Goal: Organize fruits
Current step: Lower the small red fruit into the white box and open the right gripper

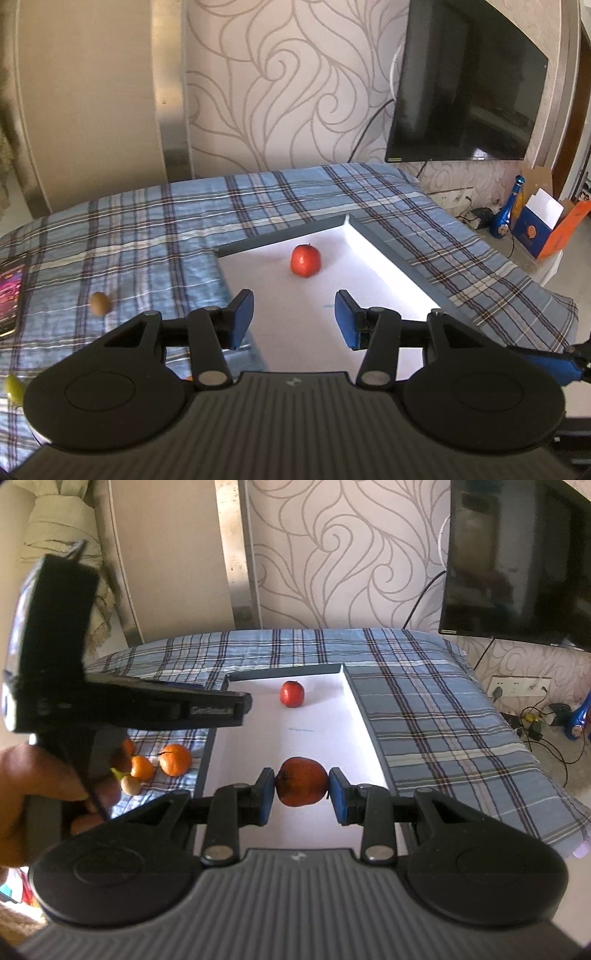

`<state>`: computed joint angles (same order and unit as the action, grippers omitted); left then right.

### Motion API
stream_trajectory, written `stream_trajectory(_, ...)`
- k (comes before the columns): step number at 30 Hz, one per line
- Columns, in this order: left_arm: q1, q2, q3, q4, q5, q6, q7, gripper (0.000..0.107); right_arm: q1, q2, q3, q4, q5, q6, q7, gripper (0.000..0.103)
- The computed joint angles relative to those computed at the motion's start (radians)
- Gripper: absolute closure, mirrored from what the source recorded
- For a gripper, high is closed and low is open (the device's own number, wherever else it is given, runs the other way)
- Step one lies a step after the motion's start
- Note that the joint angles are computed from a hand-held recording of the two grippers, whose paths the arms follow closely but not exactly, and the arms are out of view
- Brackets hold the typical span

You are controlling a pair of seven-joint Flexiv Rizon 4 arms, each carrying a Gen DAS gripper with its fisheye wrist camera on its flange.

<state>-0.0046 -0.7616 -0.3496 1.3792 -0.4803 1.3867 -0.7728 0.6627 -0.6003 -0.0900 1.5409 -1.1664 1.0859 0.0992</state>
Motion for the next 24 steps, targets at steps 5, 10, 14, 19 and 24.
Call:
stream_trajectory(5,0.039,0.021,-0.025,0.038,-0.010,0.025,0.023,0.052,0.006,-0.025,0.003,-0.033,0.025,0.002,-0.026,0.068)
stream_trajectory(10,0.064,0.040,-0.029,0.067,-0.021,0.028,0.031,0.052,0.022,-0.040,-0.005,-0.056,0.047,0.001,-0.039,0.068)
stream_trajectory(14,0.085,0.056,-0.039,0.095,-0.032,0.039,0.043,0.052,0.035,-0.044,-0.015,-0.065,0.053,-0.004,-0.033,0.068)
stream_trajectory(19,0.110,0.074,-0.050,0.130,-0.043,0.059,0.052,0.052,0.047,-0.048,-0.021,-0.073,0.047,-0.009,-0.021,0.068)
stream_trajectory(24,0.151,0.095,-0.081,0.178,-0.065,0.087,0.060,0.052,0.054,-0.051,-0.019,-0.079,0.047,-0.019,-0.022,0.068)
